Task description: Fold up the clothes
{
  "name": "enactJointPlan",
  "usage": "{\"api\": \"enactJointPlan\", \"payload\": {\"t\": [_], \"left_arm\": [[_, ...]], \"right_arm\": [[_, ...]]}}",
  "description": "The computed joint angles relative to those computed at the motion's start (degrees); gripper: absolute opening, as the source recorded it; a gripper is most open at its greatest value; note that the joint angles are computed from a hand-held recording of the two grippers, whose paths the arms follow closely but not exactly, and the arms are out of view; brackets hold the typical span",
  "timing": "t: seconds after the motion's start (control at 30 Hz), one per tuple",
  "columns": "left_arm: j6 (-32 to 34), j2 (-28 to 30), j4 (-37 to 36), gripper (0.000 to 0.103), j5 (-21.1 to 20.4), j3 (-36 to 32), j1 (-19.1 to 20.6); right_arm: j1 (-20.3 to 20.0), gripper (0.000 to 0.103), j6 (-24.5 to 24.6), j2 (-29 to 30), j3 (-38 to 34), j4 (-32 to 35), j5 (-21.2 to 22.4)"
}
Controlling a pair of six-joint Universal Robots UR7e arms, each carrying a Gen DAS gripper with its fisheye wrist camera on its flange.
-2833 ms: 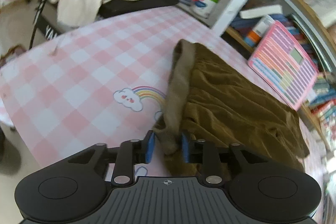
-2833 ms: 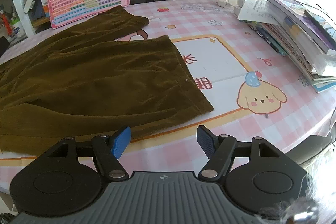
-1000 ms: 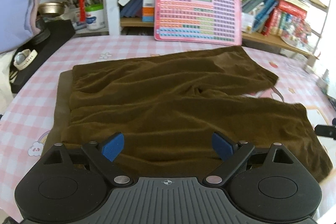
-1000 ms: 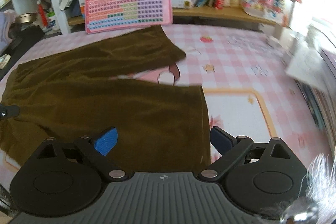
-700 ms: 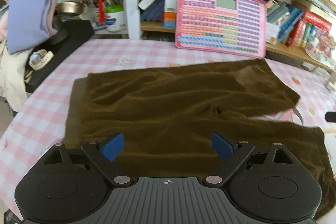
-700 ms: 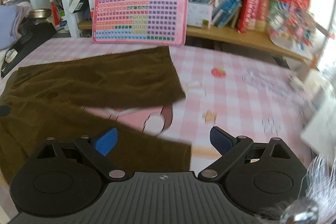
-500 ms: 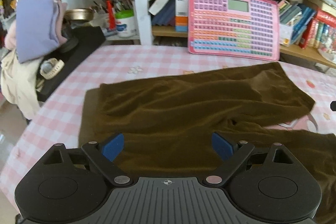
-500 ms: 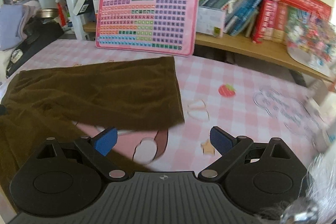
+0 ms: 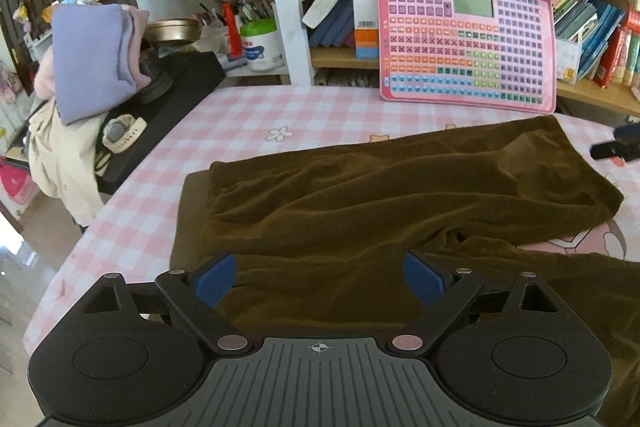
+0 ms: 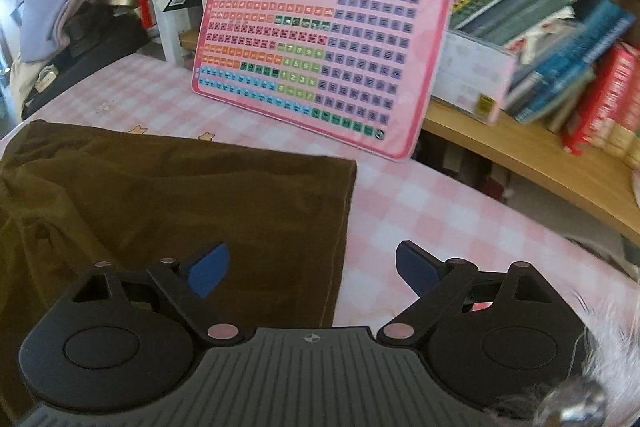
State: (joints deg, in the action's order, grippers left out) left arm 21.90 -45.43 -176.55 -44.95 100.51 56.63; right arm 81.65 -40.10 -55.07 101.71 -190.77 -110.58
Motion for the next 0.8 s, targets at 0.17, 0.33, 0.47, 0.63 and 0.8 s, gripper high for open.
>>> {"api": "enactJointPlan", "payload": {"t": [0.17, 0.33, 0.47, 0.63, 0.8], "left_arm": [[1.6, 0.7, -1.2, 0.093, 2.5, -0.7, -0.1], [1.5, 1.3, -2.1, 0.093, 3.6, -1.6, -0.1], [6.9, 2.9, -5.3, 0.093, 3.6, -3.0, 0.3], [16.5, 5.0, -6.1, 0.093, -2.0, -8.0, 2.2], [20.9, 10.8, 3.6, 0.092, -1.5, -20.4, 4.4]], "right_arm": [[-0.9, 0.079, -1.2, 2.5, -5.0, 2.9, 1.6], [-1.8, 0.066, -0.6, 4.1, -9.1, 5.1, 3.0], [-2.2, 0.06, -0.4, 5.1, -11.7, 7.5, 3.4], [-2.4, 0.058, -1.7, 6.6, -14.2, 8.5, 3.8], [-2.4, 0.05, -1.4, 8.6, -17.5, 10.5, 3.3]]}}
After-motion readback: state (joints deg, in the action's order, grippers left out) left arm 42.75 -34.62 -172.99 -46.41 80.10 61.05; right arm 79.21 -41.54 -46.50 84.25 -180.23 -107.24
